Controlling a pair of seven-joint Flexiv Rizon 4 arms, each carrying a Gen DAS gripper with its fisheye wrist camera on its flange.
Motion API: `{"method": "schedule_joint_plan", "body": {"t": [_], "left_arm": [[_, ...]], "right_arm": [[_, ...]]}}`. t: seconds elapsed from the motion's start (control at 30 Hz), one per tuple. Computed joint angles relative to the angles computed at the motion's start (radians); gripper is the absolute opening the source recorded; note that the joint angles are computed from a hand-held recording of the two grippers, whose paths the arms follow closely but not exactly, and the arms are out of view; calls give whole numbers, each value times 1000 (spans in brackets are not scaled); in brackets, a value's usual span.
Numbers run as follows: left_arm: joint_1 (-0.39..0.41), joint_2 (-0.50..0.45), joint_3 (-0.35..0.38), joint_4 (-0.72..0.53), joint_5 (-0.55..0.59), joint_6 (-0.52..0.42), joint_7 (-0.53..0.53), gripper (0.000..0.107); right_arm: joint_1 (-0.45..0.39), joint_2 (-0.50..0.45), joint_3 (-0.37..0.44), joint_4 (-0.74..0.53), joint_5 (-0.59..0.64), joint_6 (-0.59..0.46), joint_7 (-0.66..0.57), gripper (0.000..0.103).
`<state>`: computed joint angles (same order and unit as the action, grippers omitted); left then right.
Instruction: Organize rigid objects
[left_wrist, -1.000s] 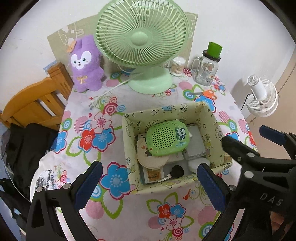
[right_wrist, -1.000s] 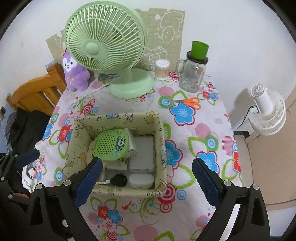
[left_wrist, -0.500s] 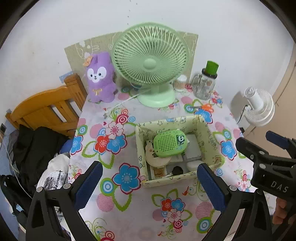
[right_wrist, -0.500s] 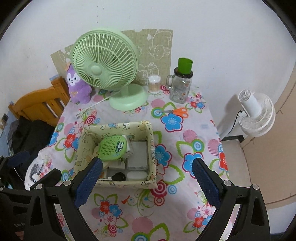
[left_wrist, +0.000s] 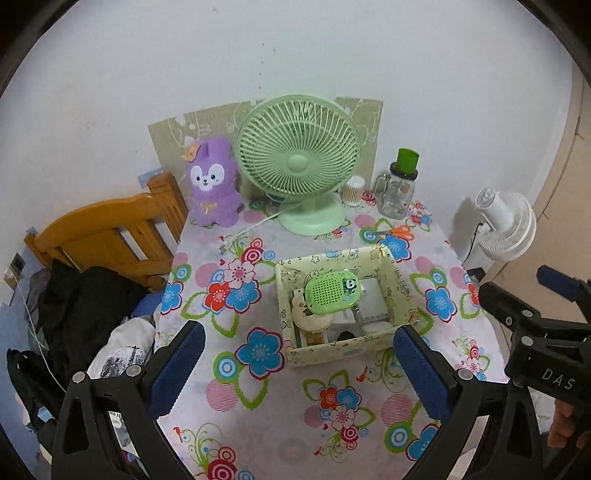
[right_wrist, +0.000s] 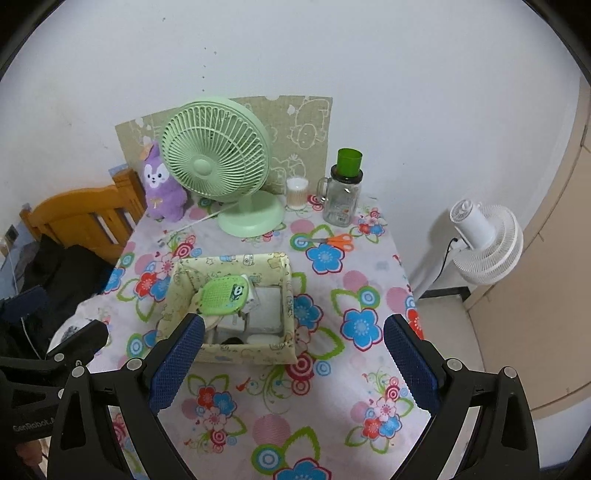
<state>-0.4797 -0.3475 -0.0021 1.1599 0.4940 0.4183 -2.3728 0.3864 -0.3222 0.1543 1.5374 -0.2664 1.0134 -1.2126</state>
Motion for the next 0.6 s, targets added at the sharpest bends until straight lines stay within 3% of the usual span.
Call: {"method": "schedule_joint_plan", "body": {"t": [0.6], "left_arm": [[-15, 38, -16, 31, 34, 3, -44, 103]], "right_arm": [[-8, 64, 3, 80, -15, 55, 41, 99]]}}
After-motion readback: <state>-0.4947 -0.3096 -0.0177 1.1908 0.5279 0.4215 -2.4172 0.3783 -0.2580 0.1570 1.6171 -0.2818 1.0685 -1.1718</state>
